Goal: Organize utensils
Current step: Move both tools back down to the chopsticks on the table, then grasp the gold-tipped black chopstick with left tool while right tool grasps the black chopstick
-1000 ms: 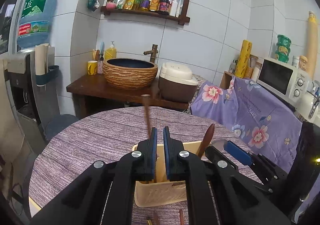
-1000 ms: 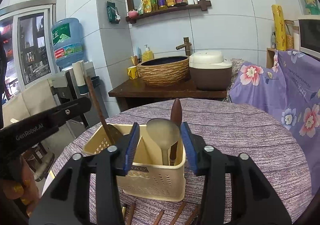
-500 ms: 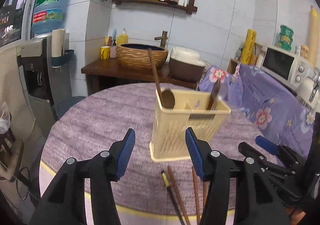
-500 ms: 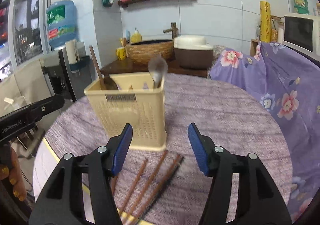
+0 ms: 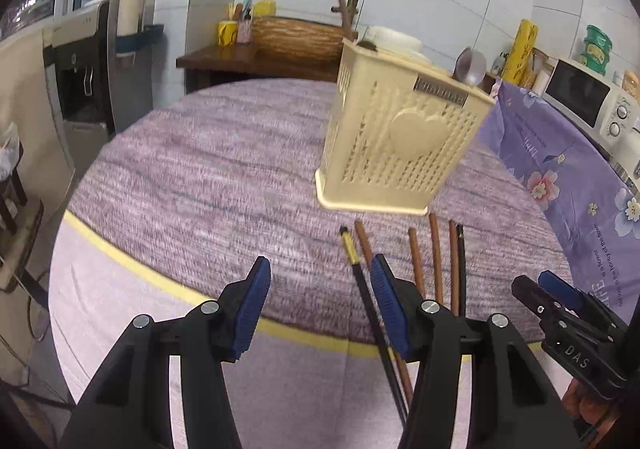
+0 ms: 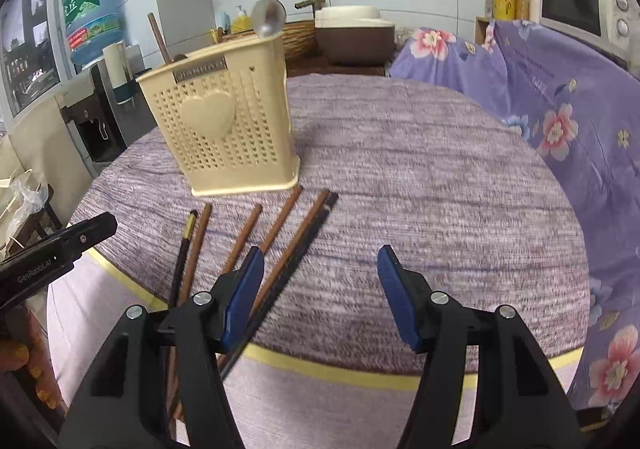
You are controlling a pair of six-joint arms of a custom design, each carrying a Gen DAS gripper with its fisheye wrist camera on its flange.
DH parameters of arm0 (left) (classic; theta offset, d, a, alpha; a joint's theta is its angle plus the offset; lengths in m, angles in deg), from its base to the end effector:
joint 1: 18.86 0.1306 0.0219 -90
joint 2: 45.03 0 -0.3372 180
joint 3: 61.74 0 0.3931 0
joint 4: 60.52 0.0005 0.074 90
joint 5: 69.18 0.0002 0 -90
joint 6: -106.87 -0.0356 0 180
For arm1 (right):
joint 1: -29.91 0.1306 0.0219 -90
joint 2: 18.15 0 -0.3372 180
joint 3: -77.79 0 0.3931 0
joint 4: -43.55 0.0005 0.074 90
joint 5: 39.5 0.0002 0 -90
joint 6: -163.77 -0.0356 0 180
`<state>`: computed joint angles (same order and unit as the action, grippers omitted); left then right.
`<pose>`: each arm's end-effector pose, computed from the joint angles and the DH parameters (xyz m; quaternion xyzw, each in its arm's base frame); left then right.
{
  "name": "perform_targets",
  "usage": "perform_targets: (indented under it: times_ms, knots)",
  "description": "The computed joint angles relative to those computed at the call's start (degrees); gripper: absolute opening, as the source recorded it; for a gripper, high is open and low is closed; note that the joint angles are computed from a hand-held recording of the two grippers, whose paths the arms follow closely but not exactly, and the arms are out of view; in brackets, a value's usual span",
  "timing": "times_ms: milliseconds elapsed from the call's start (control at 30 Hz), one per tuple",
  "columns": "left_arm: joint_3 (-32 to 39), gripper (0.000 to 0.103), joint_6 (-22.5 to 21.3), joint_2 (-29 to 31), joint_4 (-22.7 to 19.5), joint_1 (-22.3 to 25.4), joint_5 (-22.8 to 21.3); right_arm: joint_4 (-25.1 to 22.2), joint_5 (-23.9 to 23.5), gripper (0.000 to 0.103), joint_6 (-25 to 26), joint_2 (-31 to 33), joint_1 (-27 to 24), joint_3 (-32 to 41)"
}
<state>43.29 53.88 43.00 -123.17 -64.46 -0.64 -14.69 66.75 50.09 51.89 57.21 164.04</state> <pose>0.3315 -0.3206 0.5058 -0.0019 0.9126 -0.1153 0.3924 0.3287 0.1579 0.4847 0.0289 0.9058 0.0566 0.4188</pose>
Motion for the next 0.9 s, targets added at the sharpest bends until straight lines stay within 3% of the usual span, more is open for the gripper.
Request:
perform_targets:
  times_ms: [167,467,733,900]
  knots:
    - [-1.73,0.051,1.80,0.23,-0.16,-0.17,2.23,-0.41,-0.56,0.060,-1.33,-0.95,-0.31,-2.24]
    - [2.43,0.043,1.93,5.08,-2.38,0.17,5.23,-0.51,-1.74,0.060,-1.60,-0.84,-0.45,-2.82]
    - [7.14,0.032,1.12,9.94,-5.84,-1.05,2.39,-0.79,-1.72,0.060,-1.56,-0.90,-0.39,-2.73]
    - [9.67,0.032,1.29,11.83,-7.13,-0.88,2.83,-1.43,-1.53,0.060,-1.48,0.10,-0.39,-2.00]
